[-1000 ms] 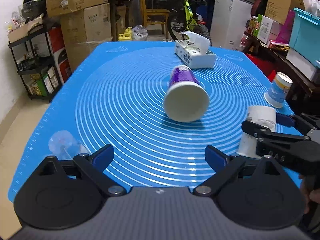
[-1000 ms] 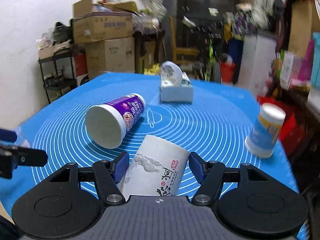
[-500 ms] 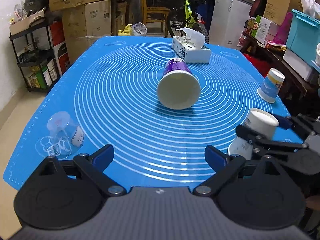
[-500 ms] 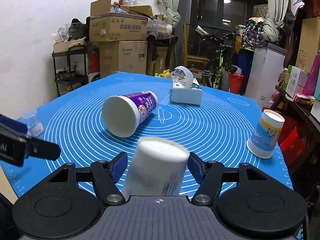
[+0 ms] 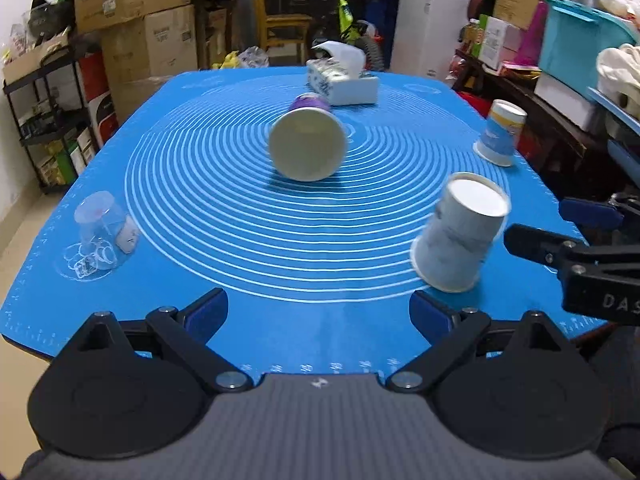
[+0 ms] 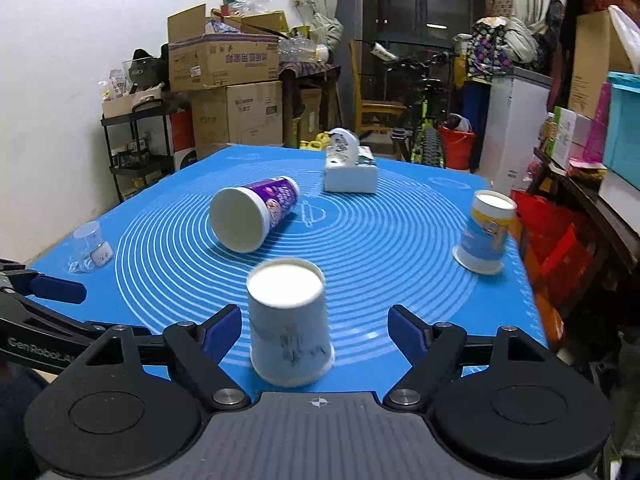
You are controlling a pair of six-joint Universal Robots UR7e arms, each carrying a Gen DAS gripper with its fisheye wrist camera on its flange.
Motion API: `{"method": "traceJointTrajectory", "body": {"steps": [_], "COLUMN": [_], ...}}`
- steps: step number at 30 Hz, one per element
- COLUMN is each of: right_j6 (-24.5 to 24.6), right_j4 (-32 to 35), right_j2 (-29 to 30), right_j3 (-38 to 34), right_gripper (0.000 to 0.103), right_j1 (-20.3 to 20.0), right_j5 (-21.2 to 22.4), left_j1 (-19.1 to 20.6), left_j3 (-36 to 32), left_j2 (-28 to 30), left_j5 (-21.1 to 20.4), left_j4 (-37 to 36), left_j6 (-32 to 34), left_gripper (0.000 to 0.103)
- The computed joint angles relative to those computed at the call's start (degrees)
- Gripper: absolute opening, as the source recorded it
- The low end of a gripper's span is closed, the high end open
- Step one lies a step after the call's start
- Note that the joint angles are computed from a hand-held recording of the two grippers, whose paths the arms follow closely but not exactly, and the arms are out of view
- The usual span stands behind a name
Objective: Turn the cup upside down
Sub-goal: 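Open the right gripper to leave the cup standing on the mat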
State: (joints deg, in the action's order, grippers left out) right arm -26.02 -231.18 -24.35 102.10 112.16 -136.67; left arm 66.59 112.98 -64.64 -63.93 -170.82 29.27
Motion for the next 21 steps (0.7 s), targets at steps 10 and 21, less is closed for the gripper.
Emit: {"method": "traceJointTrajectory", "body": {"steps": [10, 21], "right_j6": [4.5, 6.1], "right_j4": [-1.3, 0.2], "right_j2": [-2.0, -2.2], "right_j3": [5.7, 6.7], "right_gripper": [0.086, 0.086], "right_j1": [1.5, 1.7], "right_j5": [-4.7, -6.0], "left_j1": [-1.8, -2.8], "left_j3": [4.1, 6.6], "left_j2": [-1.7, -2.5], "left_j5": [-0.7, 0.2], "left_j4": [-4.3, -6.3], "left_j6": [-0.3, 0.8], "left_gripper": [0.096, 0.096]}}
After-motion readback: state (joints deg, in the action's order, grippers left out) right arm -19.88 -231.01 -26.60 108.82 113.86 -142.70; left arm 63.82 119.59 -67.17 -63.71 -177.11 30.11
